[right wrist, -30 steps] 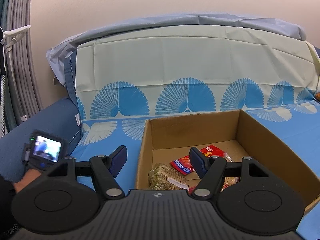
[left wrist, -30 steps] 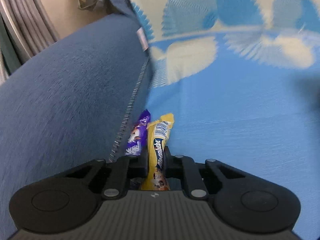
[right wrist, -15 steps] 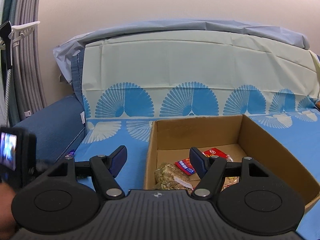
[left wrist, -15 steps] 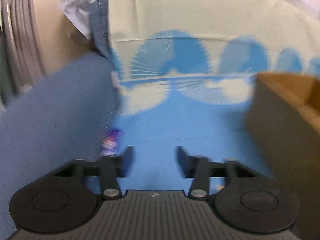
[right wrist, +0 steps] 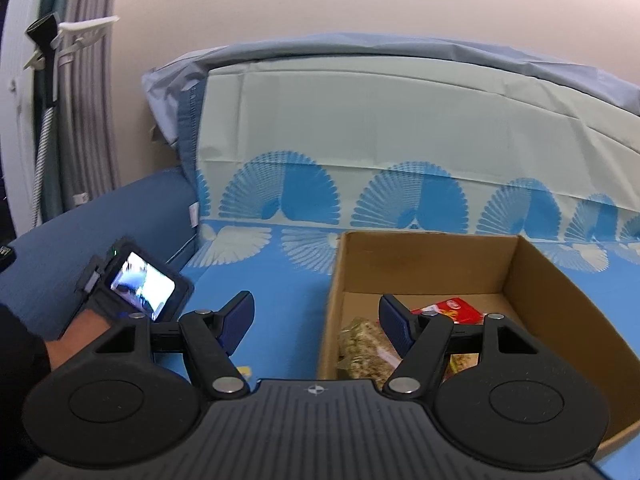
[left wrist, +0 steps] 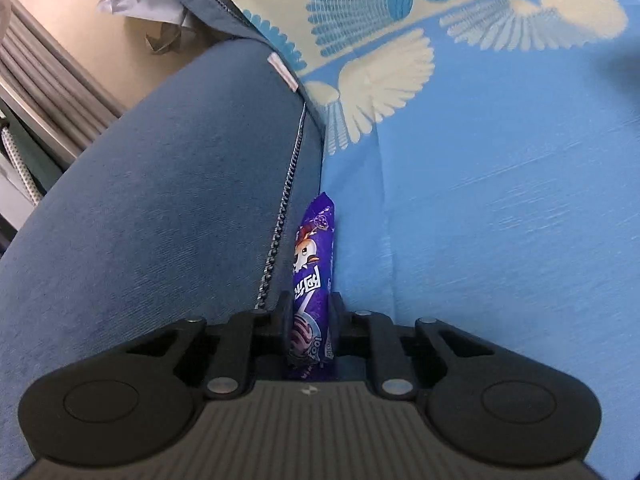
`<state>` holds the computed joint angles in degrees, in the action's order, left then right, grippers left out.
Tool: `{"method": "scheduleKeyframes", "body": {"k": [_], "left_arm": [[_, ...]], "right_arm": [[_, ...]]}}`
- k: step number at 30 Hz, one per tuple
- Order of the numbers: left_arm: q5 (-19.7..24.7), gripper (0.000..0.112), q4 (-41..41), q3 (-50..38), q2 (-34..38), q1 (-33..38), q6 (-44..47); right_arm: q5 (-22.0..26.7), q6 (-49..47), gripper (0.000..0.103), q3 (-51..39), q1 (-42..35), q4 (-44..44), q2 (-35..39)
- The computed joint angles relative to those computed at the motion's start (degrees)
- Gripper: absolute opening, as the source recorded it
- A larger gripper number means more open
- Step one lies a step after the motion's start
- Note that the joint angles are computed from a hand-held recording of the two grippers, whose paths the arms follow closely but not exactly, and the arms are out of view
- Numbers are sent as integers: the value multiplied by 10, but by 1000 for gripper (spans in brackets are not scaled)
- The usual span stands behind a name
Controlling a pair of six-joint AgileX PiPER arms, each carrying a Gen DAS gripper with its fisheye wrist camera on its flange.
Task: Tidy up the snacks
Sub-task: 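Lower the right gripper onto the yellow wafer bar and close it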
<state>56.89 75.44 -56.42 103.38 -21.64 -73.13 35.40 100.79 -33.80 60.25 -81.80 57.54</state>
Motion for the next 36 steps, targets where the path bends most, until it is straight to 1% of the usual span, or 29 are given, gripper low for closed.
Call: {"method": "scheduleKeyframes", "body": {"k": [2, 4, 5, 7, 11, 12, 13, 14, 15, 16, 17, 18, 19, 20, 21, 23, 24, 25, 28, 33, 36], "left_arm": [[-25, 18, 3, 35, -52, -1, -8], [-51, 18, -22, 71, -127, -18, -13], [-68, 18, -51, 87, -167, -25, -5], [-101, 19, -148, 118, -255, -41, 35], [-100, 20, -300, 176, -375, -85, 92], [-110, 21, -334, 197, -405, -87, 99], [-125, 21, -358, 215, -431, -80, 107], [-120, 22, -363, 223, -456, -85, 103], [-128, 35, -360, 231, -485, -81, 97], [-134, 43, -357, 236, -501, -72, 89], [-118, 49, -344, 236, -503, -85, 62], [-96, 49, -335, 234, -497, -100, 40], [-93, 49, -333, 232, -489, -102, 30], [-100, 49, -340, 231, -484, -97, 35], [-117, 49, -356, 225, -473, -77, 59], [-128, 49, -384, 215, -461, -60, 95], [-148, 49, -404, 216, -457, -36, 124], [-154, 49, -412, 216, -457, -32, 130], [-154, 49, -424, 219, -466, -30, 136], [-152, 51, -420, 219, -461, -34, 129], [-167, 52, -443, 218, -454, -6, 155]], "right_arm": [[12, 0, 71, 0, 21, -11, 6], [27, 3, 71, 0, 45, -30, 11], [33, 4, 71, 1, 58, -39, 14], [34, -2, 71, 1, 78, -46, 19], [11, -56, 70, -7, 106, -12, 37], [8, -67, 69, -10, 113, -2, 43], [2, -80, 68, -13, 117, 12, 48], [5, -84, 68, -14, 128, 23, 52], [2, -91, 67, -17, 131, 33, 57], [1, -95, 66, -19, 135, 42, 62], [2, -99, 65, -22, 139, 51, 69], [3, -102, 64, -25, 142, 59, 76], [2, -104, 63, -28, 144, 65, 84], [5, -105, 62, -30, 150, 67, 93], [4, -106, 61, -36, 150, 64, 106], [1, -103, 60, -44, 146, 66, 125], [-2, -101, 60, -50, 141, 67, 137], [1, -97, 60, -57, 137, 65, 151], [0, -95, 60, -78, 115, 73, 193], [-9, -87, 60, -103, 88, 63, 249], [-22, -98, 60, -124, 74, 67, 286]]}}
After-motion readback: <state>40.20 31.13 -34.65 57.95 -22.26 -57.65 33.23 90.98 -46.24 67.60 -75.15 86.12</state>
